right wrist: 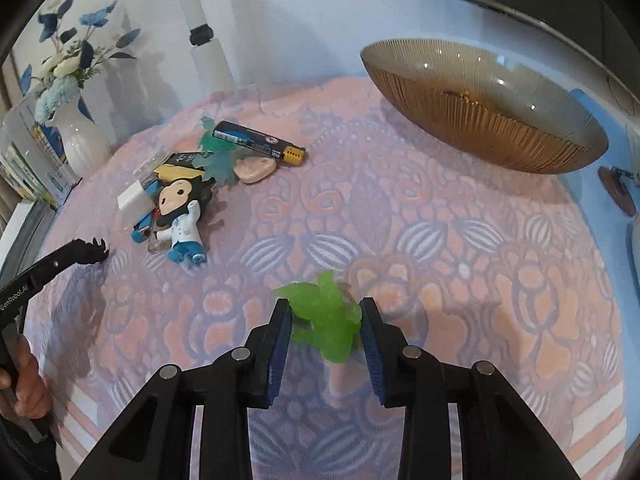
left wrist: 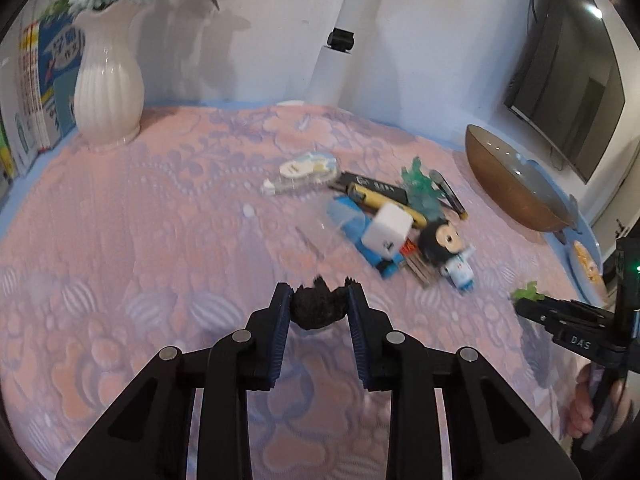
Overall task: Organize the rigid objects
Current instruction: 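Carry black figurine and green gummy into the bowl and release both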
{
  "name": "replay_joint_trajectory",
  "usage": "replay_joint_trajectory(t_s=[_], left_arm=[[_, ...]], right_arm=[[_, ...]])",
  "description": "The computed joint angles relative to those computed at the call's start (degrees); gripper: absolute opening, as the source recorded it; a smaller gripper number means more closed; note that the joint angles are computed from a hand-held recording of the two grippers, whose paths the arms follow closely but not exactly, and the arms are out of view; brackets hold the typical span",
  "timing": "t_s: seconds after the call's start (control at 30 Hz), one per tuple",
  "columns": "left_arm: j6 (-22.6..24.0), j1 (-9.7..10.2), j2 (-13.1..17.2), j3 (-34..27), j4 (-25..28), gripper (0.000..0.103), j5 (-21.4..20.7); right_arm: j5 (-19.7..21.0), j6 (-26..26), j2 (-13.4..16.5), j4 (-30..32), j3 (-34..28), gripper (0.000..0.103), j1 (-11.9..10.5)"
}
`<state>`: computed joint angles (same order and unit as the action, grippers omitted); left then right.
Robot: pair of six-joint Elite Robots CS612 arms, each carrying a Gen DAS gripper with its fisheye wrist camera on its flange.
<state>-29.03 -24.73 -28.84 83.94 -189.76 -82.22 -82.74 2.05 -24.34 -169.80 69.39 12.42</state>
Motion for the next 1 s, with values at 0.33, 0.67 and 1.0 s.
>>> replay_joint_trajectory(t_s=[0.33,0.67,1.0], left_arm=[[1.95,-0.12,-0.11,-0.13,4.78,0.037,-2.27],[3.90,-1.16,-0.18,-0.88,7.32,0.027,2.47],[8.98,-3.08,-2.05,-0.50,-2.42,0.027,0.59]], right_arm=[[2.44,-5.15,-3.32,3.30,4.61,0.056,-0.83],[1.28,-3.04,-0.75,3.31,0.14,0.041,-0.50],[0.54,-4.65,-3.42,-7.73,4.60,0.031,-1.45]])
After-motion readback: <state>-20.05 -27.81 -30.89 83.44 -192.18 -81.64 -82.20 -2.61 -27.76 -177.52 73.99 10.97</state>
